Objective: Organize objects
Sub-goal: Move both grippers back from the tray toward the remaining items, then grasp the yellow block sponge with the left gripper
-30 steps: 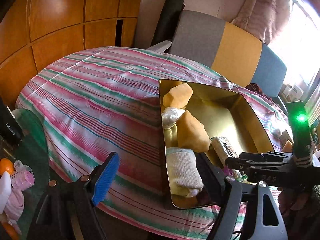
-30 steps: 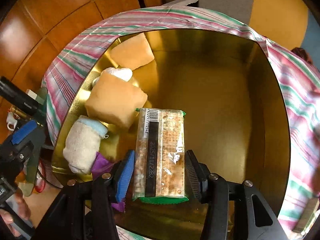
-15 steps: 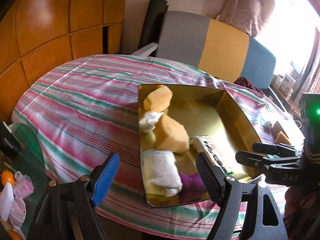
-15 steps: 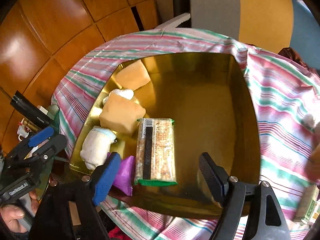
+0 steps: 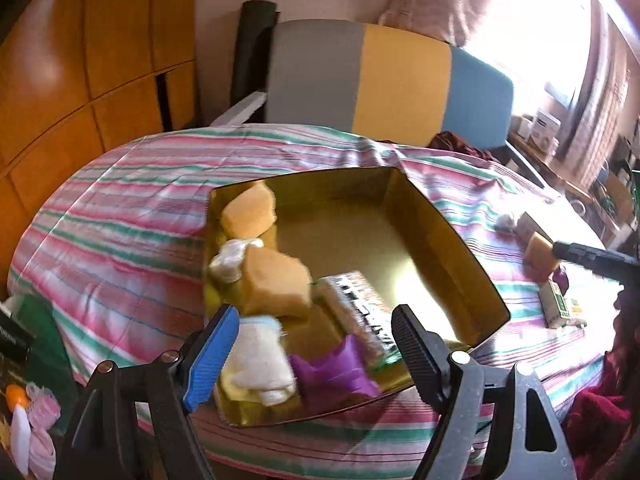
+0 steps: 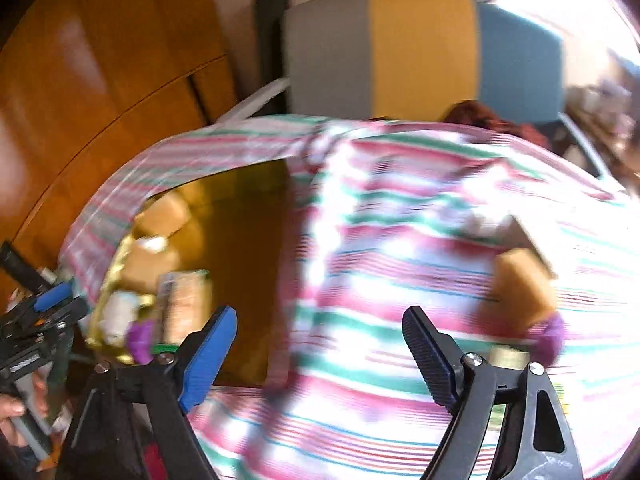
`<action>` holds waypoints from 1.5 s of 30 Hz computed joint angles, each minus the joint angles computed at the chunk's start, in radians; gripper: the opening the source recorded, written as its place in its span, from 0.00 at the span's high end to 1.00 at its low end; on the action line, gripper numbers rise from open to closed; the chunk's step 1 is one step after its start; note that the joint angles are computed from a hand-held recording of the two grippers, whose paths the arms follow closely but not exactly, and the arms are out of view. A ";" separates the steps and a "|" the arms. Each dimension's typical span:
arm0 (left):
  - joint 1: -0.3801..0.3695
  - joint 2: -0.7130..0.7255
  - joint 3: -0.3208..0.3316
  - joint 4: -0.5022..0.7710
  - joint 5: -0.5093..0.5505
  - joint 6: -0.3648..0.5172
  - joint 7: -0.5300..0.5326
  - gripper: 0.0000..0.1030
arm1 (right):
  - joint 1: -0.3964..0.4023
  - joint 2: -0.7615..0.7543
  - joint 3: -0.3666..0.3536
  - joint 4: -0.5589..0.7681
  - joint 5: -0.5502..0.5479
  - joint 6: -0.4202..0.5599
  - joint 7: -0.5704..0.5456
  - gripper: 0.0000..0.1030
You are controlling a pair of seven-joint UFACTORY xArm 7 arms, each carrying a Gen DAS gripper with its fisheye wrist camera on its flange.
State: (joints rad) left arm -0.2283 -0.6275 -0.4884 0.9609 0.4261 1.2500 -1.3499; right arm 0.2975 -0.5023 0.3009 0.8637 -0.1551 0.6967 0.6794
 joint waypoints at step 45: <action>-0.372 1.177 0.368 1.118 -0.095 -0.223 0.619 0.01 | -0.356 -0.516 -0.284 -0.425 0.203 0.079 0.049 0.04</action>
